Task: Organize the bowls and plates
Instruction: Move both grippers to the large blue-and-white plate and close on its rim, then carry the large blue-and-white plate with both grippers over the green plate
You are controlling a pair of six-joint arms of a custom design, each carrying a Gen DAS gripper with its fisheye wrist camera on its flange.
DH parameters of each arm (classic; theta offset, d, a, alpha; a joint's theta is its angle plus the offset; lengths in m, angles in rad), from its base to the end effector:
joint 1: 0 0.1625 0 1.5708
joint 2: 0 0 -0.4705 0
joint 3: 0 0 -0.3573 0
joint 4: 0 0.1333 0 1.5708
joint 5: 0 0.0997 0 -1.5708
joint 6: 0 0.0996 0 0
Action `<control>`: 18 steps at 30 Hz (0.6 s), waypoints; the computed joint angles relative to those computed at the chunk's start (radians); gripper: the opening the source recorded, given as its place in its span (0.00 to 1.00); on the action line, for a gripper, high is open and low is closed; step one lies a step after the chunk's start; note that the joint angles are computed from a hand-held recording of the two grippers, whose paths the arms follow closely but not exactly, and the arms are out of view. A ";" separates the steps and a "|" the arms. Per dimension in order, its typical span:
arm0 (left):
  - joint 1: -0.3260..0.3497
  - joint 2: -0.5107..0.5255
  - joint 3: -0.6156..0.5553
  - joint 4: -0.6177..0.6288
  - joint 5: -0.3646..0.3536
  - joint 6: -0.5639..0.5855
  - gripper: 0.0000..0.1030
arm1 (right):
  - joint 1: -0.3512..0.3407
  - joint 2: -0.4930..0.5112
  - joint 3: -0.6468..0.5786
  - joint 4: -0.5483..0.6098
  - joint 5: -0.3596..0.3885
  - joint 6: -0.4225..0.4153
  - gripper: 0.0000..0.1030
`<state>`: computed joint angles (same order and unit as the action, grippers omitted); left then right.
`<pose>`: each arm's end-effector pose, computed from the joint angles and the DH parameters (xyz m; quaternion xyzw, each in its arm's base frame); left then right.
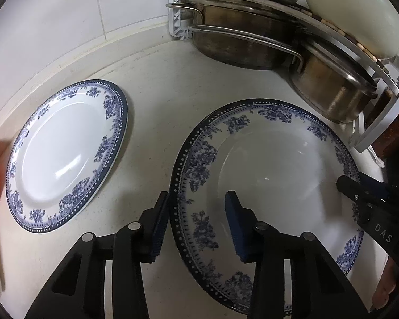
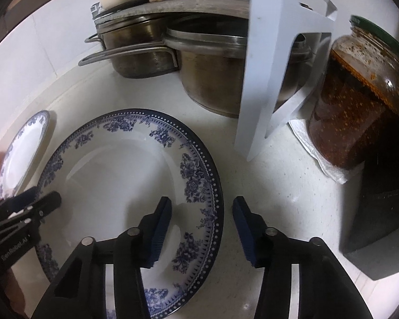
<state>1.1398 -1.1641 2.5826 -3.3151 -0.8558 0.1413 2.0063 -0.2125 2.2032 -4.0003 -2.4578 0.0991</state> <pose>0.0305 -0.4090 0.2021 0.2065 0.9028 -0.2002 0.3198 0.2328 -0.3673 -0.0791 0.0555 -0.8848 0.3002 0.3520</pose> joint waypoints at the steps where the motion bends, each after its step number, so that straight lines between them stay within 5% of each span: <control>1: -0.002 0.004 0.001 -0.008 0.003 0.001 0.39 | 0.000 -0.002 -0.001 0.006 0.002 0.000 0.41; 11: -0.034 -0.034 0.032 -0.001 0.041 -0.022 0.37 | 0.016 -0.015 -0.015 0.087 -0.015 0.045 0.38; 18: -0.057 -0.186 0.060 0.139 0.048 -0.093 0.37 | 0.084 -0.033 -0.002 0.143 -0.039 0.099 0.38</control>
